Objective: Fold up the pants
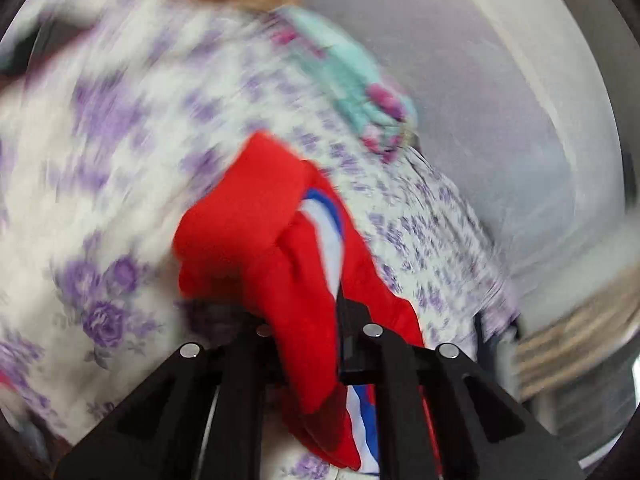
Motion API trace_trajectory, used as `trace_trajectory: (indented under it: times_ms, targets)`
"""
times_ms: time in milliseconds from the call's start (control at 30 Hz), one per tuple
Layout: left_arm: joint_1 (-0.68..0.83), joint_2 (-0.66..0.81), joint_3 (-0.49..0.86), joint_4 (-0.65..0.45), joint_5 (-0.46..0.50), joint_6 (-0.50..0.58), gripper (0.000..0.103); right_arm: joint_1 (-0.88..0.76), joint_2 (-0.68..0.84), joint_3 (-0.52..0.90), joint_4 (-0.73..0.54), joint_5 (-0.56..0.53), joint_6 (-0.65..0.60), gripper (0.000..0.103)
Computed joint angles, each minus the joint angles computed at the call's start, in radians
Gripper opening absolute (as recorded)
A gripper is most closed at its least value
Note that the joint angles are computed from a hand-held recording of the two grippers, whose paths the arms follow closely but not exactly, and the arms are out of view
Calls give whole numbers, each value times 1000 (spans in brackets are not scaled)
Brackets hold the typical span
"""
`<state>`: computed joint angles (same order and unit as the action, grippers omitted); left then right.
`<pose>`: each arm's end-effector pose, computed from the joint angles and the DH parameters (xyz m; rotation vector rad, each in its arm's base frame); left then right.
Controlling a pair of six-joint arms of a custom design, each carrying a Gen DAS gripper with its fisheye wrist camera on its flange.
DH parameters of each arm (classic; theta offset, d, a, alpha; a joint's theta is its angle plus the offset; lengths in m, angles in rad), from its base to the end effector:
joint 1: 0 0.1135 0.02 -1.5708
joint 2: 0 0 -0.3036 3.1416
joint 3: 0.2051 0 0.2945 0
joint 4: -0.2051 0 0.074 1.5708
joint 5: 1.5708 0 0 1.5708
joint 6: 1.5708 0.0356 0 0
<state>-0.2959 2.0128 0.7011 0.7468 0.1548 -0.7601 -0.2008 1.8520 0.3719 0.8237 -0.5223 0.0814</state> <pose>0.3561 -0.1143 0.0661 -0.4203 2.1917 -0.7673 0.2712 -0.0371 0.0595 0.0225 2.1720 0.5113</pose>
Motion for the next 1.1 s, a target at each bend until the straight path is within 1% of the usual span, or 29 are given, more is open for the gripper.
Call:
trace_trajectory:
  times_ms: [33,67,100,133,200,233,267,300,333,367,400,433,467,500,533,567,600,633,667,700,733,800,867,933,967,1000,1033,1067,1100]
  targets:
    - [-52,-56,1,-50,-67,77,9,-10,3,6,-7,-12,3,47]
    - [-91,-88,4,-78,-120,126,9,-19,4,8,-7,-23,8,47]
    - [-182,-150,30,-162,-216,254,9,-33,4,11,-10,-43,14,47]
    - [-248,-169,63,-225,-290,338,9,-49,0,15,-16,-62,24,47]
    - [-419,-146,175,-354,-464,539,9,-96,-19,24,-32,-108,46,47]
    - [-477,-112,224,-389,-514,607,9,-116,-27,29,-39,-128,56,49]
    - [-536,-60,288,-435,-555,679,10,-145,-36,39,-53,-167,75,60]
    - [-596,8,362,-489,-590,747,11,-178,-43,51,-68,-211,99,76]
    - [-634,70,423,-531,-605,793,16,-204,-44,67,-92,-252,118,82]
    - [-667,157,502,-584,-605,834,24,-232,-33,96,-140,-314,133,87]
    - [-684,224,555,-613,-602,852,27,-246,-14,123,-177,-368,144,88]
    - [-691,256,580,-625,-605,859,32,-255,8,152,-226,-418,147,88]
    - [-700,287,591,-613,-623,868,36,-256,27,184,-295,-454,136,89]
    - [-709,295,572,-557,-662,884,39,-245,43,221,-398,-469,96,89]
    - [-709,288,553,-533,-666,881,48,-229,43,239,-461,-450,65,89]
    - [-702,274,535,-516,-655,869,61,-198,30,251,-527,-393,22,89]
    - [-692,249,499,-478,-645,854,68,-176,17,255,-560,-354,-1,89]
    - [-695,240,489,-464,-654,849,78,-155,5,253,-573,-333,-14,89]
    - [-696,221,456,-430,-667,860,79,-135,-8,246,-573,-314,-22,89]
    - [-696,212,440,-415,-669,872,79,-108,-29,239,-572,-271,-36,89]
    - [-700,189,399,-384,-659,893,82,-88,-43,237,-574,-239,-45,87]
    - [-707,165,362,-350,-637,913,86,-59,-35,266,-619,-191,-67,82]
    - [-708,125,292,-294,-607,929,93,-78,-1,314,-707,-226,-87,79]
    - [-691,82,213,-217,-565,907,96,-131,26,353,-785,-354,-91,78]
    - [-668,64,188,-195,-537,880,96,-151,27,357,-801,-394,-85,79]
    - [-647,57,181,-191,-510,858,96,-172,25,361,-817,-425,-82,86]
    - [-611,56,185,-196,-466,821,96,-176,25,368,-831,-425,-83,90]
    - [-583,63,195,-197,-421,790,96,-170,23,372,-845,-402,-90,91]
    - [-569,71,205,-196,-399,776,96,-150,30,384,-877,-367,-110,92]
